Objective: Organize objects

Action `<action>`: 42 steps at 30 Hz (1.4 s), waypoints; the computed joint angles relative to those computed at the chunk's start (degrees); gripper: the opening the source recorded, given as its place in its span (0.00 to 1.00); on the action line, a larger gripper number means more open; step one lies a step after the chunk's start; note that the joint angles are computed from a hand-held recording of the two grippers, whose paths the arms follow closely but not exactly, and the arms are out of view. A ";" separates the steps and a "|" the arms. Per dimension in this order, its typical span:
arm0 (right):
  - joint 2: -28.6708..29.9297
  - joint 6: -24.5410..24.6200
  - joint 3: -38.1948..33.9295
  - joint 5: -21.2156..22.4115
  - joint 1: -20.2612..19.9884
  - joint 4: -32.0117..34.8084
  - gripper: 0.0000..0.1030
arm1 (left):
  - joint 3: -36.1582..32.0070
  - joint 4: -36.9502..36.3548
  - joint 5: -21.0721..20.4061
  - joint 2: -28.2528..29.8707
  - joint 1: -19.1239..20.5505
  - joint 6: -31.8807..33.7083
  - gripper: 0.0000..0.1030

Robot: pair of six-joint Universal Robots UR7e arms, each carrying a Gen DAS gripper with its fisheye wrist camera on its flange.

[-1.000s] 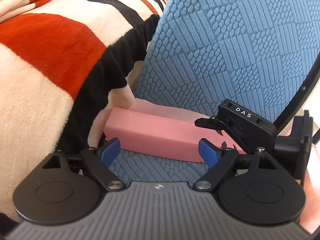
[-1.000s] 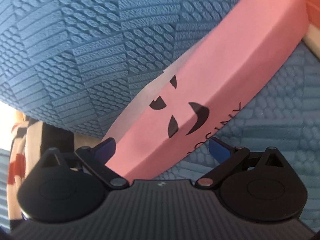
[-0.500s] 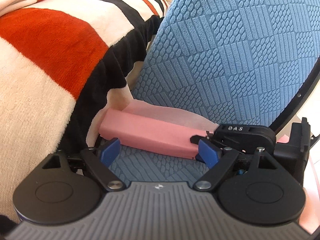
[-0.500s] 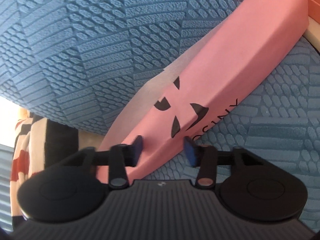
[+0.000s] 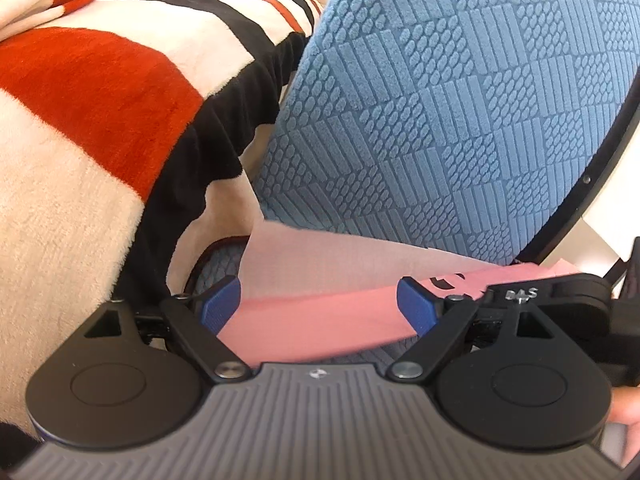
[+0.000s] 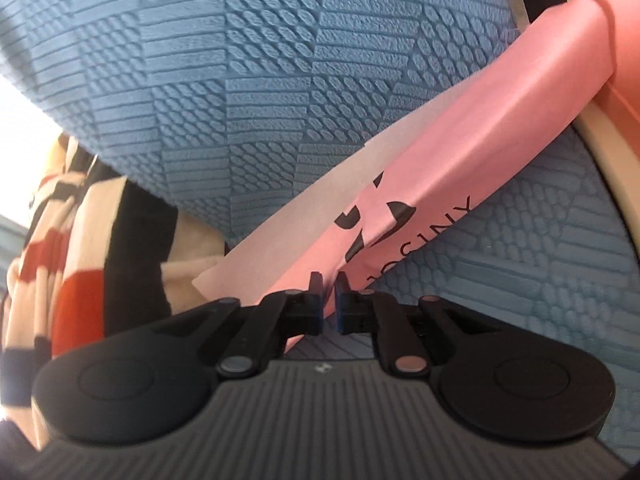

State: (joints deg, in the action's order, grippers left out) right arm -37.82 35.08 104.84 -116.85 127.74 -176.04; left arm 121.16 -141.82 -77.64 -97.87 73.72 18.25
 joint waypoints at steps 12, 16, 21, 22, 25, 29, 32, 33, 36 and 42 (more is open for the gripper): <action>-5.51 -4.35 5.71 -1.90 1.15 2.08 0.08 | -0.87 2.88 0.30 0.55 0.59 -1.93 0.86; -6.49 -3.67 7.60 -2.42 0.62 1.89 0.07 | -2.26 5.90 -1.79 1.33 1.86 -3.95 0.86; -7.03 -1.90 10.66 -2.14 -0.70 -3.19 0.07 | -3.22 8.52 -2.20 2.12 2.92 -6.81 0.79; -7.11 -1.37 11.03 -2.00 -0.77 -3.84 0.07 | -3.44 9.30 -2.19 2.30 3.06 -7.29 0.76; -7.00 -1.98 10.76 -2.96 -0.31 -2.67 0.08 | -4.01 11.58 -3.27 2.87 3.59 -7.71 0.72; -7.37 -0.38 10.39 -2.84 -0.28 -0.52 0.09 | -1.85 10.39 2.80 2.62 1.21 -6.19 0.72; -7.68 1.89 10.64 -2.66 -0.10 -0.10 0.11 | -0.50 9.82 7.86 2.72 -0.39 -4.87 0.73; -7.82 2.12 10.82 -2.63 -0.04 -0.15 0.11 | -0.44 9.86 7.95 2.85 -0.32 -4.73 0.74; -8.21 2.11 11.27 -2.05 -0.01 -0.82 0.18 | -0.11 9.42 9.35 3.80 -0.61 -5.60 0.77; -9.12 3.78 11.91 -0.73 -0.67 -1.94 0.57 | 0.50 8.87 9.51 4.40 -0.91 -5.98 0.77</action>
